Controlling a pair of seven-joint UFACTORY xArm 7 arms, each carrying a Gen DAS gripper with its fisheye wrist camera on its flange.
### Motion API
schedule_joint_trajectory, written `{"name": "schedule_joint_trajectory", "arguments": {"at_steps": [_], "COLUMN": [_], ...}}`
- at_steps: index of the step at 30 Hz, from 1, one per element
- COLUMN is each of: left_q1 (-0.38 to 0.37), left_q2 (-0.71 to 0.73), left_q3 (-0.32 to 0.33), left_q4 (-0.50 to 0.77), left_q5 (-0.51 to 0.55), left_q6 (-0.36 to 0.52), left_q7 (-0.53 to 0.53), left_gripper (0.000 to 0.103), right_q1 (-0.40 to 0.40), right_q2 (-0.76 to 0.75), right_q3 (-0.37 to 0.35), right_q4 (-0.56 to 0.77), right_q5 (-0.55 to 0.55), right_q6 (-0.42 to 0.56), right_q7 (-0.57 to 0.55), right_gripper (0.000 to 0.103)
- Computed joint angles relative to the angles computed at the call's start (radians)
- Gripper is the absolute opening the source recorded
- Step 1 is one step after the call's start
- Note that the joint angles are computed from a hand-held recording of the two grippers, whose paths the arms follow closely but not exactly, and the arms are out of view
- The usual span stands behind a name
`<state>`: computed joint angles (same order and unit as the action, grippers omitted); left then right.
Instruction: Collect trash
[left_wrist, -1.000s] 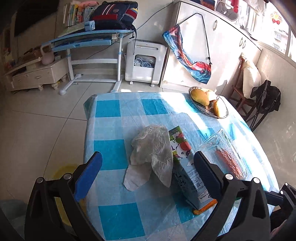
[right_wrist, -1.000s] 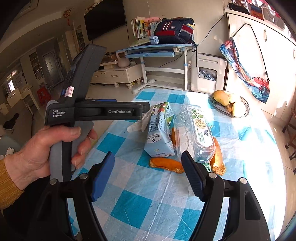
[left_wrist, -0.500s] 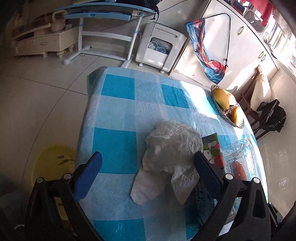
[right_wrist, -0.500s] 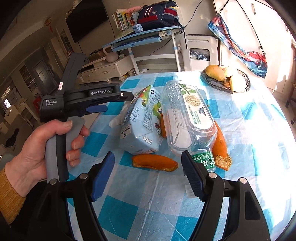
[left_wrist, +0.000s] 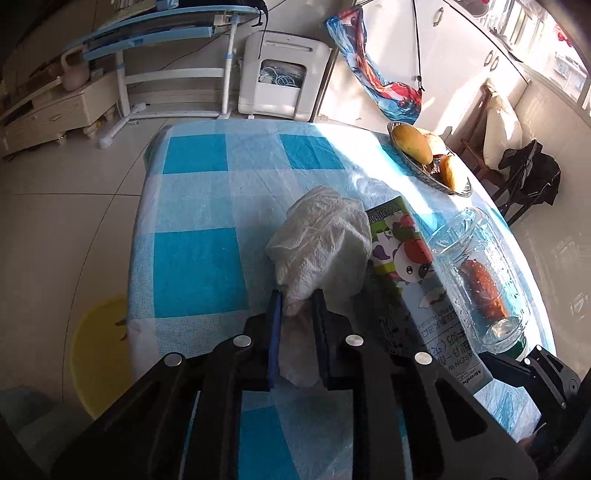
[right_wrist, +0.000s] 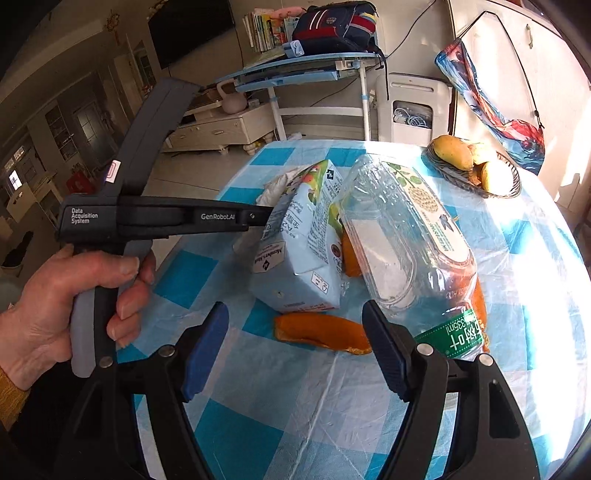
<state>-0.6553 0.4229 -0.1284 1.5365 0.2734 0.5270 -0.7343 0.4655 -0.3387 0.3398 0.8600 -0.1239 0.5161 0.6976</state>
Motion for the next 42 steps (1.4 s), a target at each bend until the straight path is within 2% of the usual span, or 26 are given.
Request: {"name": "schedule_joint_trajectory", "arguments": {"at_steps": [2,4,5,7,9,11,14,17,18,19,20,22,24,25,27,29,32,36,42], "left_q1": [0.017,0.029,0.036,0.048,0.053,0.059,0.059,0.047,0.044,0.041,0.038,0.039,0.045,0.050,0.057,0.055,0.042,0.020,-0.002], "left_q2": [-0.027,-0.061,-0.081,-0.122,-0.163,-0.196,-0.257,-0.330,-0.358,-0.385,-0.406,-0.442,-0.462,-0.465,-0.458,-0.440,-0.404,-0.364,-0.336], "left_q3": [-0.019,-0.036,-0.045,-0.068,-0.088,-0.109,-0.128,-0.137,-0.141,-0.145,-0.150,-0.163,-0.178,-0.185,-0.198,-0.203,-0.196,-0.177,-0.150], "left_q4": [-0.041,-0.088,-0.114,-0.163,-0.209,-0.242,-0.311,-0.398,-0.430,-0.458,-0.478,-0.507,-0.516,-0.512,-0.488,-0.461,-0.422,-0.388,-0.363], "left_q5": [-0.028,-0.054,-0.069,-0.105,-0.133,-0.167,-0.208,-0.214,-0.208,-0.189,-0.151,-0.057,0.027,0.077,0.179,0.250,0.297,0.295,0.309], "left_q6": [-0.018,-0.033,-0.039,-0.044,-0.041,-0.030,-0.022,-0.037,-0.042,-0.045,-0.045,-0.047,-0.048,-0.047,-0.030,-0.005,0.020,0.043,0.061], "left_q7": [0.024,0.043,0.054,0.084,0.112,0.148,0.167,0.116,0.095,0.067,0.027,-0.058,-0.123,-0.157,-0.217,-0.247,-0.258,-0.234,-0.255], "left_gripper": [0.011,0.010,0.010,0.009,0.009,0.009,0.010,0.011,0.018,0.030,0.037,0.058,0.067,0.074,0.080,0.081,0.082,0.082,0.084], "right_q1": [-0.002,0.011,0.016,0.028,0.047,0.062,0.081,0.088,0.093,0.098,0.102,0.108,0.107,0.104,0.091,0.083,0.081,0.084,0.087], "right_q2": [0.025,0.039,0.044,0.043,0.023,0.001,-0.037,-0.083,-0.106,-0.129,-0.149,-0.189,-0.215,-0.230,-0.250,-0.256,-0.238,-0.218,-0.213], "right_q3": [0.009,0.005,0.008,0.014,0.010,0.008,0.012,0.025,0.026,0.027,0.028,0.034,0.035,0.037,0.045,0.048,0.042,0.039,0.047], "right_q4": [0.032,0.052,0.064,0.072,0.062,0.045,0.035,0.025,0.011,-0.004,-0.018,-0.046,-0.064,-0.075,-0.086,-0.090,-0.090,-0.092,-0.083], "right_q5": [-0.012,-0.001,-0.005,-0.017,-0.001,0.018,0.042,0.055,0.071,0.089,0.107,0.135,0.153,0.155,0.146,0.139,0.141,0.139,0.124], "right_q6": [0.050,0.093,0.120,0.154,0.175,0.185,0.227,0.271,0.277,0.284,0.296,0.318,0.324,0.314,0.298,0.286,0.270,0.257,0.269], "right_q7": [0.000,-0.010,-0.018,-0.031,-0.055,-0.072,-0.095,-0.091,-0.080,-0.068,-0.056,-0.027,-0.005,0.005,0.024,0.032,0.027,0.009,0.009], "right_gripper": [0.072,0.065,0.058,0.049,0.027,0.019,0.017,0.016,0.016,0.016,0.016,0.016,0.018,0.021,0.045,0.048,0.048,0.053,0.053]}}
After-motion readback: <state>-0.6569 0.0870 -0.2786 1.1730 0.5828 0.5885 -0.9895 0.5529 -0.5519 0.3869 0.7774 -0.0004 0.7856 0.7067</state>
